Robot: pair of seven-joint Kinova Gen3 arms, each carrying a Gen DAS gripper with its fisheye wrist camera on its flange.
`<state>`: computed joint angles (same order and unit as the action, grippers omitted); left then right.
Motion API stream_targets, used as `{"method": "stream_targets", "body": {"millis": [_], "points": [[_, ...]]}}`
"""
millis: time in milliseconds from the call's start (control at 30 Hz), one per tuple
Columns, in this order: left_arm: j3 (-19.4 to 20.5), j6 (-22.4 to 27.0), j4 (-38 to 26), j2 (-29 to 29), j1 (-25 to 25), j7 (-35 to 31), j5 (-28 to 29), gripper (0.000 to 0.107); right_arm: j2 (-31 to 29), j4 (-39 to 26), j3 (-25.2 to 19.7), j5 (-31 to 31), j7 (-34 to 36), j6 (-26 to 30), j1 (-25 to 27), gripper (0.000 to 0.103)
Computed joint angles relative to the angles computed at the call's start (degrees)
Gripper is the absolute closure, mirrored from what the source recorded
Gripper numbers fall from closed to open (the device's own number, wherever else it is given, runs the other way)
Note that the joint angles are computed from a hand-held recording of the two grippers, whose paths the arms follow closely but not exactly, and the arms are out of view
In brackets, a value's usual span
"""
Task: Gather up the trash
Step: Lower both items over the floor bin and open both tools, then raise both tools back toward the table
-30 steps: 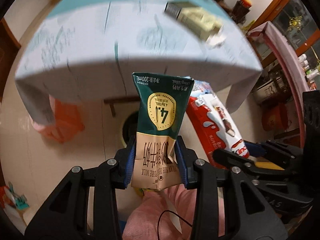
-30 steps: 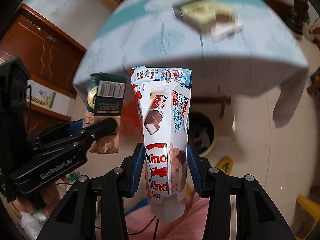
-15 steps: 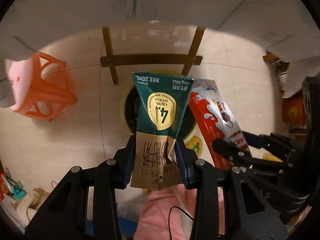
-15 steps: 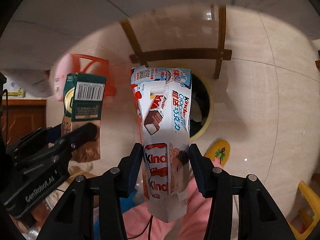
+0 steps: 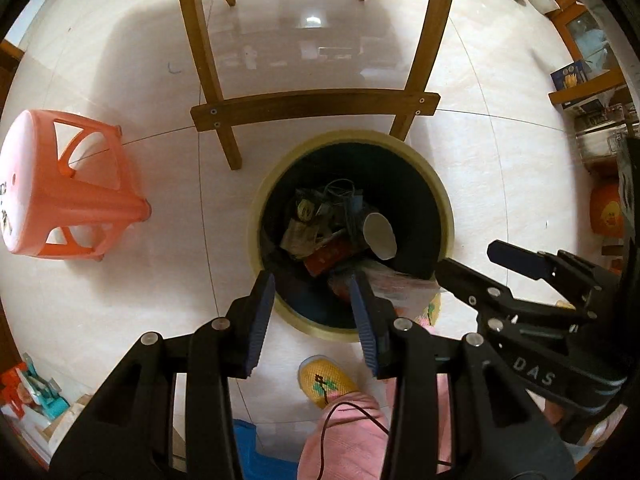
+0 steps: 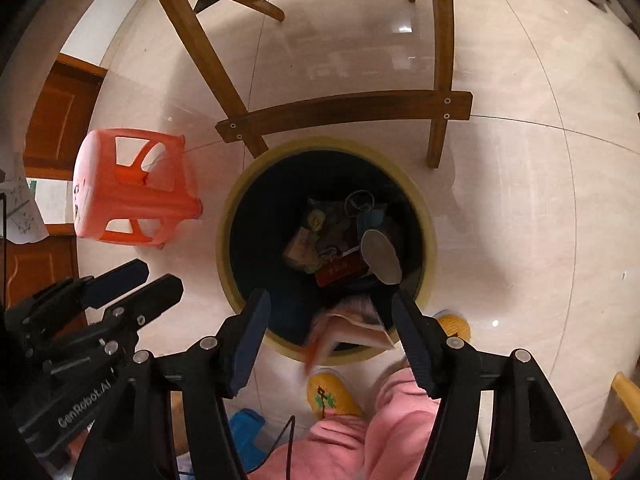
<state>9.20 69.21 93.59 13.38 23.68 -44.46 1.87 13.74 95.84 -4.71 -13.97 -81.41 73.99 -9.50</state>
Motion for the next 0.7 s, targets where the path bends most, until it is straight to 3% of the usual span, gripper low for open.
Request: {"method": "stream_targets", "body": {"millis": [200,400,633,700], "points": [[-0.1,0.9,-1.1,-1.3,0.0,0.9,0.0,0.072,-2.1,1.3,0.6,-1.3,1.1,-0.8,1.4,0.039],[0.5,6.9,-5.3,-4.1,0.6,4.8,-0.9,0.072,-5.7,-2.4,1.1,-1.9,0.4,4.9,2.0,0.039],[1.1,22.4,-19.3,-7.1,2.6,10.0,-3.7,0.072,-10.0,-14.9,2.0,-3.1,-2.2,17.6,2.4,0.039],[4.2,26.8,-24.6,-8.1,0.8,11.1,-5.0,0.072,-10.5,-19.3,2.4,-3.6,-3.1,21.5,2.7,0.038]]}}
